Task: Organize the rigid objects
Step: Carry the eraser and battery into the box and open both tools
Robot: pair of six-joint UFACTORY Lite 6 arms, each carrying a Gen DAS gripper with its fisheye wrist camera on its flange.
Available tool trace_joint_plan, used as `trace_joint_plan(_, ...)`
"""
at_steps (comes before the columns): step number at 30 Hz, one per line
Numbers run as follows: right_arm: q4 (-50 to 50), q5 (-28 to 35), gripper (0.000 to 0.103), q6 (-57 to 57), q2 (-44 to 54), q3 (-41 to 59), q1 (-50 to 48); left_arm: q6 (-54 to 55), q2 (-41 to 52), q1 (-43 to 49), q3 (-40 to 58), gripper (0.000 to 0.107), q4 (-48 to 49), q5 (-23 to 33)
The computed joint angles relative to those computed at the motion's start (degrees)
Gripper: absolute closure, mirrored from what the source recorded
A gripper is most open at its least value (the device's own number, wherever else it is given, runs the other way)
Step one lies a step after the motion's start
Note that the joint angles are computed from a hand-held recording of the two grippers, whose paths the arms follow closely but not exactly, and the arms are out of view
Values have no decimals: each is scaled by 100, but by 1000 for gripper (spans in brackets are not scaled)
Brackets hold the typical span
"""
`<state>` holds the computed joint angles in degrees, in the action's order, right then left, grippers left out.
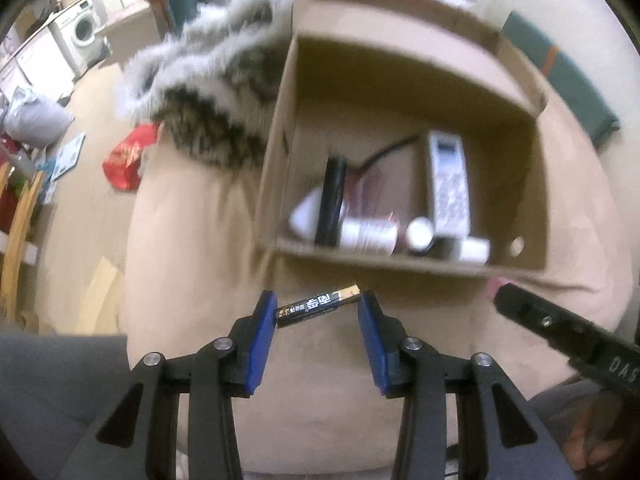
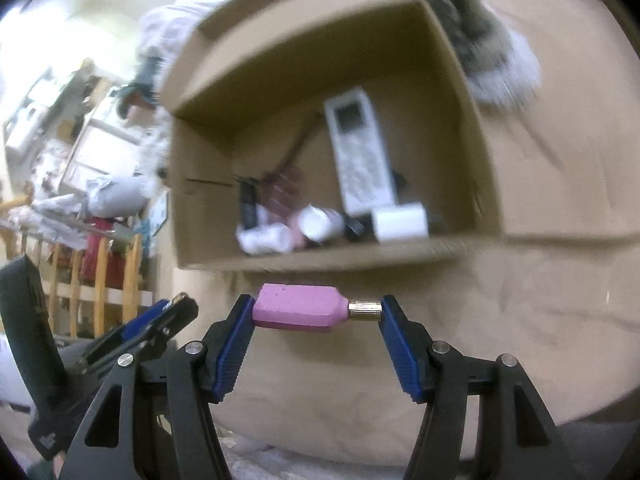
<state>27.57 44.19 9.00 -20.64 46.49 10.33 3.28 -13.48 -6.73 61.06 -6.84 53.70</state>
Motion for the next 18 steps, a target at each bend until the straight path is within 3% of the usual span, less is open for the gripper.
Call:
trace_joint_plan(2, -157, 29, 36, -55, 163, 378, 29, 231, 280, 42, 545, 69, -150, 134)
trace_joint_plan(5, -370, 51, 36, -89, 578, 1028, 76, -189, 651, -517, 835, 69, 196, -311)
trace_joint_plan(11, -508, -109, 36, -404, 1379, 1911, -77, 66, 1701, -452, 1688, 69, 104, -606)
trace_joint_plan(18, 202, -1025, 36, -1460, 1772, 1149, -421, 598, 2453, -418, 1762, 68, -239, -1284)
